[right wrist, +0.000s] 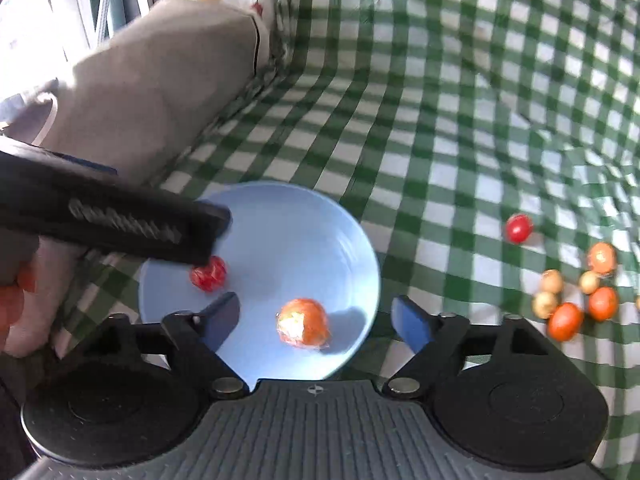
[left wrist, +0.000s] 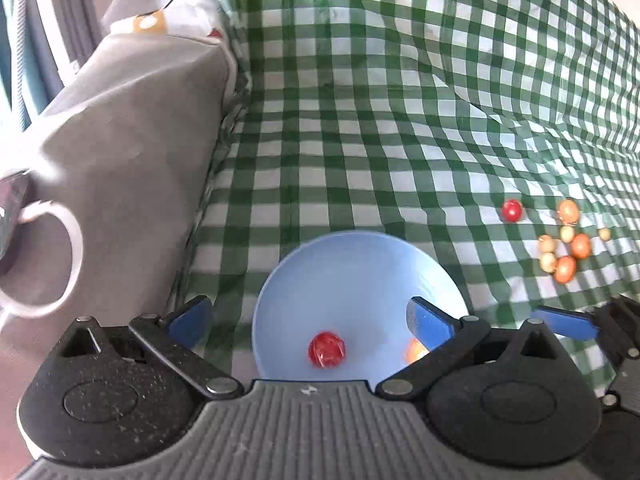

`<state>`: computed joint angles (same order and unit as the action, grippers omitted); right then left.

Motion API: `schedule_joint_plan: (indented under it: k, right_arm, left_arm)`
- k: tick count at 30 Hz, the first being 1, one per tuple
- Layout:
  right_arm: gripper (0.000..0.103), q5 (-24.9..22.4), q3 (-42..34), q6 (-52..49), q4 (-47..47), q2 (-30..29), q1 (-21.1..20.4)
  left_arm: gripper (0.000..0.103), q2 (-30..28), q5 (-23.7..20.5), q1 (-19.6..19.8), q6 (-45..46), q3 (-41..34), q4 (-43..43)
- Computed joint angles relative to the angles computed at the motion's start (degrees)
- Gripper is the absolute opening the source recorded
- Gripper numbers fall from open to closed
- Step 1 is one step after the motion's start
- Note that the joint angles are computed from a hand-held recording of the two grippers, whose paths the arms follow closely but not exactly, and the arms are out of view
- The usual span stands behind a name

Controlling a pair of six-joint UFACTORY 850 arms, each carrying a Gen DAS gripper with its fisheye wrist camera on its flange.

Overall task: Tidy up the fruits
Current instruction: 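Carry the red tomato and orange over the blue plate and release both, then lift both tools away from the plate toward the fruit cluster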

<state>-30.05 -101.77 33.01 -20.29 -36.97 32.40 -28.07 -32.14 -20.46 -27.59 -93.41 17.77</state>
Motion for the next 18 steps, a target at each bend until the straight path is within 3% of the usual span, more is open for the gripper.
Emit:
schedule_joint_plan:
  k: [2,6,9,18]
  right_arm:
    - [0.096,-0.51,2.9,1.08,-0.02,3.17,0.35]
    - [0.097,-1.47,10.52,7.06,-2.24,10.21,2.17]
    - [0.1,-1.29,15.86,15.06,-7.43,14.95,4.24]
    - [0.1,-0.65,22.31,27.23,-19.1,21.23,8.24]
  left_arm:
    - [0.103,3.24,-0.72,-0.17,-2.85,3.44,0.63]
    - [0.103,9.59,-3.71,-1.78,-11.17,10.8,6.01]
    - [0.103,12.97,-4.05,-2.37,-12.45,14.93,5.84]
    - [0.103,18.32,-4.37,-4.77,-16.82,18.98,10.75]
